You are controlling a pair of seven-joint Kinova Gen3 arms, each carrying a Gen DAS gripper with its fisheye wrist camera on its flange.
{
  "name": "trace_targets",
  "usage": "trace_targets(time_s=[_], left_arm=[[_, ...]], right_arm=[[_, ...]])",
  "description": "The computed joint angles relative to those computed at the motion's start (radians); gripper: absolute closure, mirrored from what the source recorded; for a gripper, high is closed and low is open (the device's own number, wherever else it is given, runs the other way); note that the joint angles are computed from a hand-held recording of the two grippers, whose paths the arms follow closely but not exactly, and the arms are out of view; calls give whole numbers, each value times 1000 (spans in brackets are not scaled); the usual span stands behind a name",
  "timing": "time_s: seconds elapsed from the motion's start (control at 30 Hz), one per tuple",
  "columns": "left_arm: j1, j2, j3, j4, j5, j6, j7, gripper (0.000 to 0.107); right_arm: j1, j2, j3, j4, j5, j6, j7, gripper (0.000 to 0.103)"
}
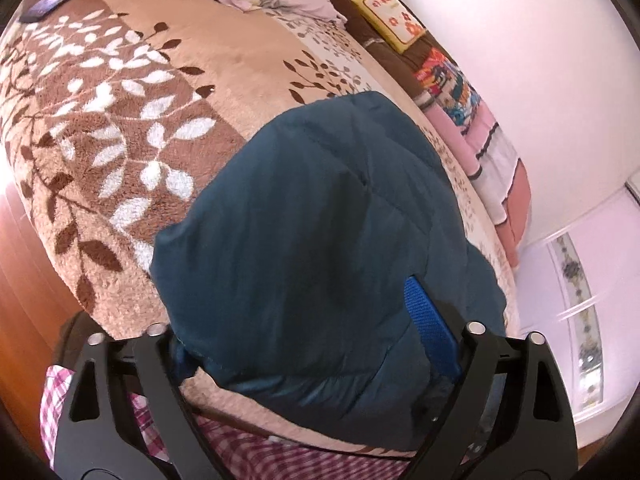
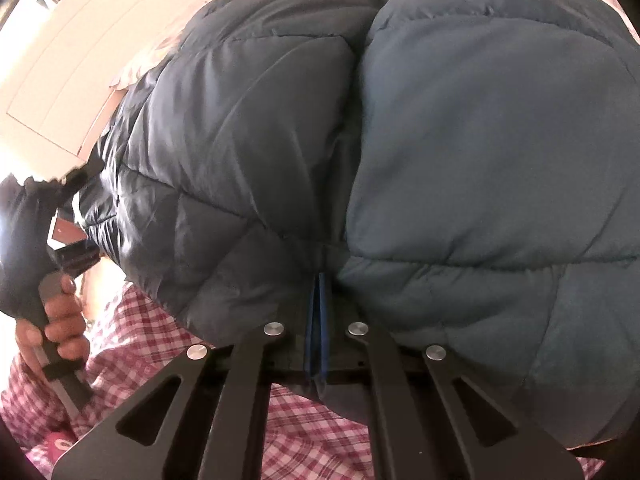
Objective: Fold large clothes
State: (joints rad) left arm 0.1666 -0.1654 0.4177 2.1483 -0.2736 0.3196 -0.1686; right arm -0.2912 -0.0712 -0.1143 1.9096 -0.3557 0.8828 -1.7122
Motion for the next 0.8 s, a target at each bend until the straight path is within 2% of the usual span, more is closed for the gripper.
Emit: trace_targets(time_s=[0.03,0.07,0.1,0.13,0.2,0.47,0.5,0.57,0.63,0.73,0.8], left_arm=[[0,2,4,-7,-11,10,9,51],[19,7,-9,-22,-19,32,2,61],[41,11,-26,-31,-36,44,1,74],[49,4,-25,-34,-65,46,15,83],[19,-10,32,-43,-146,62,77,88],[-134,-36,402,-170,-471,302,178,91],[-134,-30,429,-181,-512,332,190,91],[-98,-13,428,-198,-569,376,222,91],[-32,0,372,-213,-584,401,218,91],[3,14,353,-235,-597,432,208,91],[17,23,351,-248,-613,449,202,91]], right_arm=[[0,1,0,1,1,-4,3,102],[0,0,0,4,0,-8,4,102],[0,-2,1,8,-1,-11,5,102],[-1,-4,0,17,-3,-20,5,102],[-4,-4,-4,20,2,-28,-1,102],[-9,-12,-6,33,8,-42,-27,102],[-9,-12,-5,31,9,-37,-27,102],[-10,-18,-6,19,18,-18,-30,101],[-7,-36,6,10,-6,10,-8,97],[-6,-137,67,34,-80,11,78,97],[48,-230,65,40,-59,23,80,97]])
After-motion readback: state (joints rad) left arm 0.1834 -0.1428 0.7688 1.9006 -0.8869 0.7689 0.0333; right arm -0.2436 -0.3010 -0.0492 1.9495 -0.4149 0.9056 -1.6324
